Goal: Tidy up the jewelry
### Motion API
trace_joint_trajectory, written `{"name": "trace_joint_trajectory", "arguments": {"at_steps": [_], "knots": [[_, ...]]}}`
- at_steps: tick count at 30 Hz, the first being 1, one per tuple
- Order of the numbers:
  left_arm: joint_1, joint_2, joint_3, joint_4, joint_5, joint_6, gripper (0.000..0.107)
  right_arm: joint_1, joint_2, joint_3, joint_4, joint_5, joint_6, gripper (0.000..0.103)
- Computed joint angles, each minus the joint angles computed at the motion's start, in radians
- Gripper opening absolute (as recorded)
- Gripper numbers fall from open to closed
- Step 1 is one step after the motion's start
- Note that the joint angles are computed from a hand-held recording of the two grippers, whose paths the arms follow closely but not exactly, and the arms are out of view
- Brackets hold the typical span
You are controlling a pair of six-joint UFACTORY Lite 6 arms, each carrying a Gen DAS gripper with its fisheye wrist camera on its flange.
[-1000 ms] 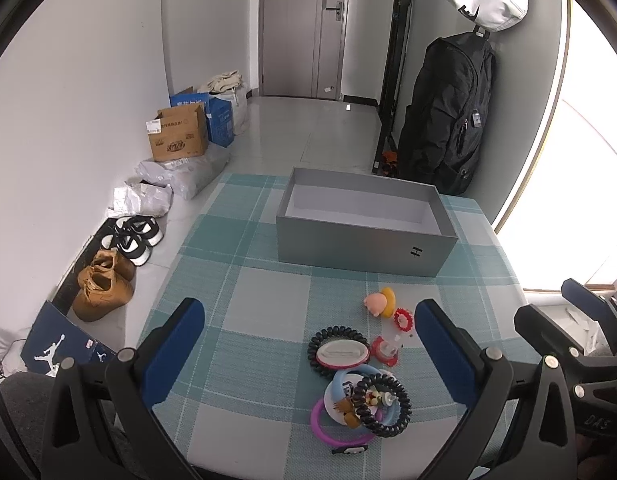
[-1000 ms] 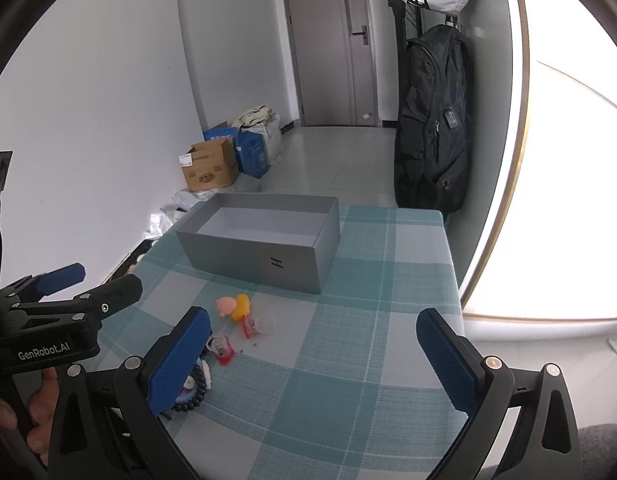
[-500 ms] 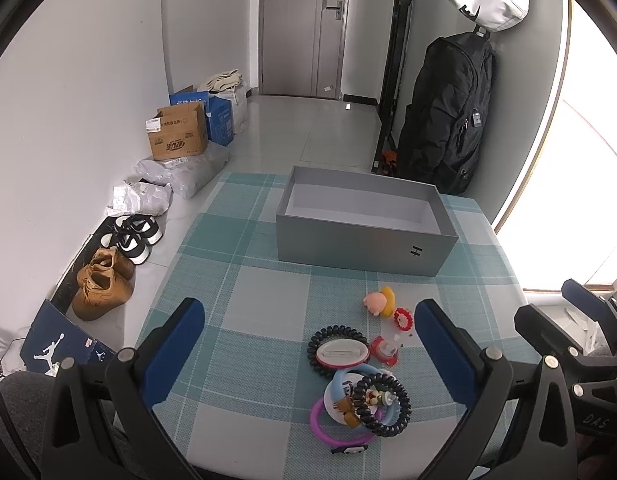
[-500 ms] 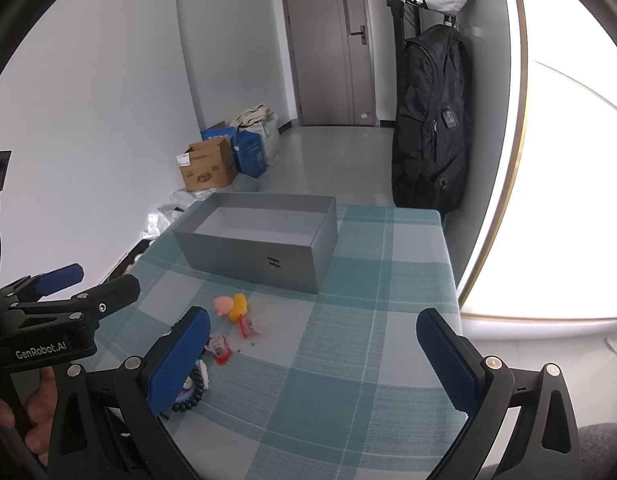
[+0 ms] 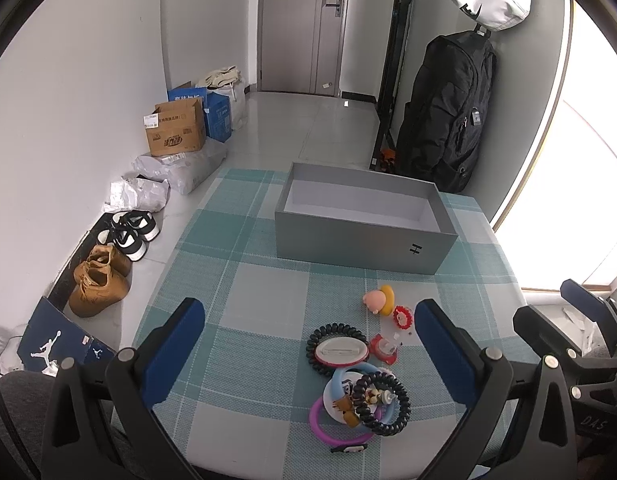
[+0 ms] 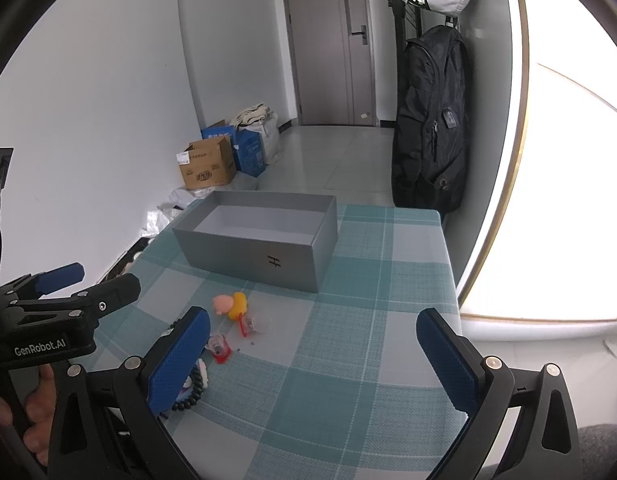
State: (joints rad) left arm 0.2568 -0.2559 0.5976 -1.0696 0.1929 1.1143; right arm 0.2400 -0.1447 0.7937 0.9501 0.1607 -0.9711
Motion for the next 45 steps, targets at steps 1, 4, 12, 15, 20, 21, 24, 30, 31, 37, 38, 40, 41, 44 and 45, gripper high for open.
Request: {"name": "trace_joint_trajectory", "arguments": {"at_steps": [1,4,12,15,20,21,24,30,31,37,38,40,41,44,45], "knots": [[0.003,0.002,0.001,-0.001,0.004,0.001,0.102,0.000,0.002,0.000,0.006,0.000,-0.005,0.103],[0.008,0.012,0.008,-0.002,0.011,0.001,0.102,0.005,0.005,-0.002,-0.005,-0.009,0.009,0.103],[0.028,0.043,0.034,0.003,0.065,-0.001,0.102,0.012,0.008,-0.004,-0.026,-0.015,0.032,0.103],[0.050,0.073,0.058,0.002,0.120,0.020,0.102,0.014,0.014,-0.004,-0.029,-0.016,0.038,0.103],[0.120,0.130,0.099,-0.008,0.219,0.058,0.102,-0.001,0.047,0.014,0.006,0.035,-0.005,0.103],[0.147,0.148,0.114,-0.003,0.243,0.055,0.102,-0.006,0.059,0.022,0.033,0.061,-0.035,0.103],[0.209,0.208,0.164,0.006,0.307,0.044,0.102,-0.024,0.099,0.045,0.150,0.170,-0.167,0.103],[0.275,0.329,0.253,0.015,0.390,0.010,0.102,-0.024,0.235,0.119,0.218,0.420,-0.226,0.103],[0.279,0.337,0.258,0.016,0.400,0.004,0.102,-0.012,0.260,0.131,0.215,0.435,-0.217,0.102],[0.296,0.374,0.293,0.043,0.429,-0.036,0.102,0.101,0.346,0.176,0.147,0.409,-0.154,0.087],[0.304,0.387,0.304,0.047,0.437,-0.036,0.102,0.120,0.349,0.177,0.138,0.398,-0.150,0.087],[0.314,0.400,0.316,0.058,0.445,-0.042,0.102,0.153,0.347,0.170,0.112,0.363,-0.130,0.087],[0.315,0.402,0.317,0.063,0.443,-0.048,0.102,0.169,0.347,0.168,0.104,0.344,-0.120,0.086],[0.337,0.423,0.338,0.076,0.465,-0.054,0.102,0.200,0.361,0.168,0.069,0.296,-0.075,0.077],[0.344,0.430,0.343,0.078,0.473,-0.056,0.102,0.203,0.370,0.171,0.074,0.303,-0.074,0.075]]}}
